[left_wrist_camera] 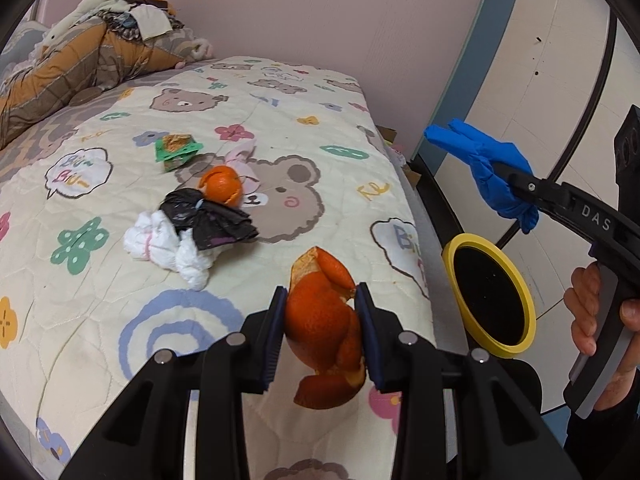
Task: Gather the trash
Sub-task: 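Carry the orange peel and blue glove over the yellow-rimmed bin with both tools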
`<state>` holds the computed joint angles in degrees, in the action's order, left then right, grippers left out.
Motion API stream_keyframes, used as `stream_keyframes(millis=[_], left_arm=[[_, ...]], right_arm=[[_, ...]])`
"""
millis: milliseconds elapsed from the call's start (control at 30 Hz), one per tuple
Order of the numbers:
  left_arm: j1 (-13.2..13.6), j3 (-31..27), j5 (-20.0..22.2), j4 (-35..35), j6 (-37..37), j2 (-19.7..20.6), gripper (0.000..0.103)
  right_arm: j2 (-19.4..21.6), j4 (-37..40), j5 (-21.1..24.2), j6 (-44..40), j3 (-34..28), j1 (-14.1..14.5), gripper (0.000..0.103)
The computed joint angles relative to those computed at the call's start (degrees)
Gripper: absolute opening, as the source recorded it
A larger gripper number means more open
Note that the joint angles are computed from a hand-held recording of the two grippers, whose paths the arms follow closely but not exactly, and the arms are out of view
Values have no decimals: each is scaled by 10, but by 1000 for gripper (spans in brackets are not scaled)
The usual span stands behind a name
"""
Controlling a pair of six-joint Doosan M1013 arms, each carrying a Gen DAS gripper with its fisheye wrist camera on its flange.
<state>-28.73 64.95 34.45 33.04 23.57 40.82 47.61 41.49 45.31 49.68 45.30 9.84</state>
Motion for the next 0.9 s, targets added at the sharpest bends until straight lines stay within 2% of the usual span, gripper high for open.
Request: stream_keyframes(millis=[167, 600, 900], left_arm=[[-1, -44, 18, -36, 58, 21, 33], [-5, -182, 50, -136, 206, 91, 33], [-10, -320, 98, -212, 306, 163, 33]], right_arm=[[6, 2, 18, 22, -13, -13, 20], [6, -24, -19, 72, -17, -45, 21], [7, -57, -38, 116, -16, -66, 21]])
